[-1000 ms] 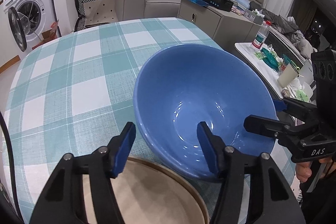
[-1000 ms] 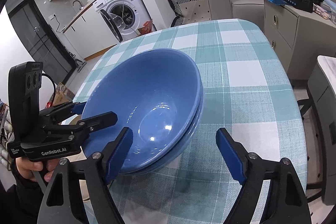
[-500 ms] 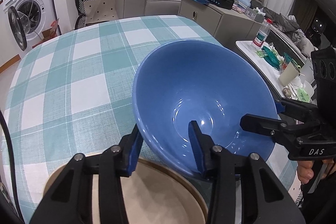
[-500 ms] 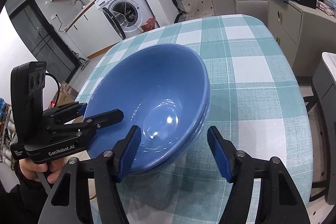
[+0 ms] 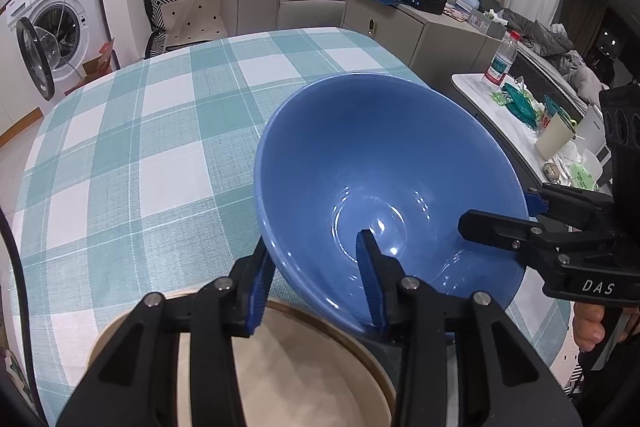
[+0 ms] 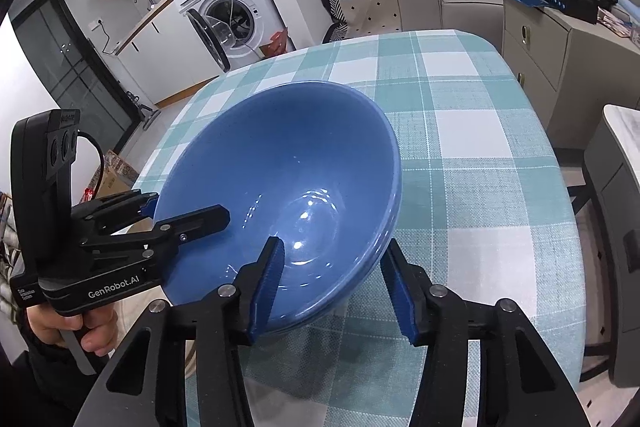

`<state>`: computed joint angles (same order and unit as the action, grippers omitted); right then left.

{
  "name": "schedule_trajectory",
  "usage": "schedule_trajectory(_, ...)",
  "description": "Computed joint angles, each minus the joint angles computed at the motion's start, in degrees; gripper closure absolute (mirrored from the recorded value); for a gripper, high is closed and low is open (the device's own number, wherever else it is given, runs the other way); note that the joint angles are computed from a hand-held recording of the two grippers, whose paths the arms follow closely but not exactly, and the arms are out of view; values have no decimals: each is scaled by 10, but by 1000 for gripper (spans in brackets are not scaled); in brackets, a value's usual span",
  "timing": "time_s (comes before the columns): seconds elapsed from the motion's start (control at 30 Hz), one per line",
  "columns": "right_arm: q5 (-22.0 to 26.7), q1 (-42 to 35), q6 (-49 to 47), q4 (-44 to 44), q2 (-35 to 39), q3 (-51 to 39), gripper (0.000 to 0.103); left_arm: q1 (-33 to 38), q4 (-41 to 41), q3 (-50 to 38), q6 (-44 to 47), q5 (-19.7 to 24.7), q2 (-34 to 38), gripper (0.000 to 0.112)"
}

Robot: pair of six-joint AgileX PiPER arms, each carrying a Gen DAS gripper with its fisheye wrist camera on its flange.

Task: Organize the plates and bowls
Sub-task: 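Close both grippers on the rim of the nested blue bowls, then lift the nested blue bowls with both grippers and carry them over the cream plates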

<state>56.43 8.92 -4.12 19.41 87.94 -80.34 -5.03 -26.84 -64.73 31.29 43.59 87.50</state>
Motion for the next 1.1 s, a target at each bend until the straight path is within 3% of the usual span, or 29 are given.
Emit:
schedule_trajectory(0.67,21,-5,9,-2,-1,-16,57,-16,39,-6,-37,10,-20,74)
schedule_trajectory(1.1,42,11,21,-17,-16,-46,57,3,36,-6,-31,36,-70,74)
